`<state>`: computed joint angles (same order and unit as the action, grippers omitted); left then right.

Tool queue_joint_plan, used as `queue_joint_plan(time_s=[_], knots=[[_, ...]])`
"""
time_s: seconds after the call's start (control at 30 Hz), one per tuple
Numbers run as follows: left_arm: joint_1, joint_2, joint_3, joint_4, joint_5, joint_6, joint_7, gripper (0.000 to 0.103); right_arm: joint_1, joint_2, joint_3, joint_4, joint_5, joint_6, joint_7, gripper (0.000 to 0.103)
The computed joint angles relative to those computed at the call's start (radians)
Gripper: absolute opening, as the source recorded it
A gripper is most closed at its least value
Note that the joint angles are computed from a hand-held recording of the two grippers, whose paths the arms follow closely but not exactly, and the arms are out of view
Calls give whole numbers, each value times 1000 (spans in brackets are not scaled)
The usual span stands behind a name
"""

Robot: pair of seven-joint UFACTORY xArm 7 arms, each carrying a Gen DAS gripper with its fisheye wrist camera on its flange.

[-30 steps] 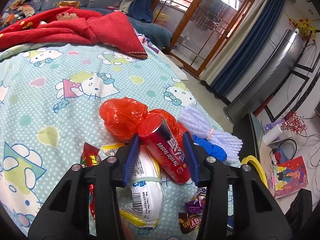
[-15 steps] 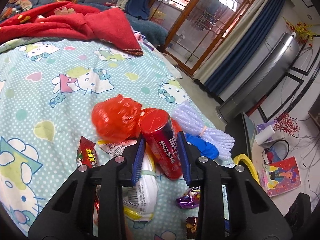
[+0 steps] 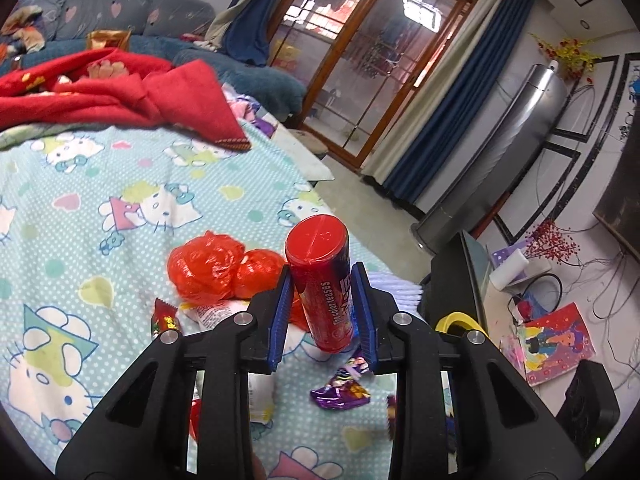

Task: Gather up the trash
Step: 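Grasp the red cylindrical can with the left gripper while the right gripper grasps a brown chocolate wrapper, then carry the red can with the left gripper while the right gripper carries the wrapper over the bin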

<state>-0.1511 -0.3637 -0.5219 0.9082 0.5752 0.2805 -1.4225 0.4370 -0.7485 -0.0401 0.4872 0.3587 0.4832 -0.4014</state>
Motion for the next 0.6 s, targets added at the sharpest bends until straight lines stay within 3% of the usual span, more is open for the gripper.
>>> queue_joint_plan(time_s=[0.6], knots=[[-27, 39, -28, 75, 36, -19, 37, 22, -99, -52, -32, 12, -37, -54, 88, 7]])
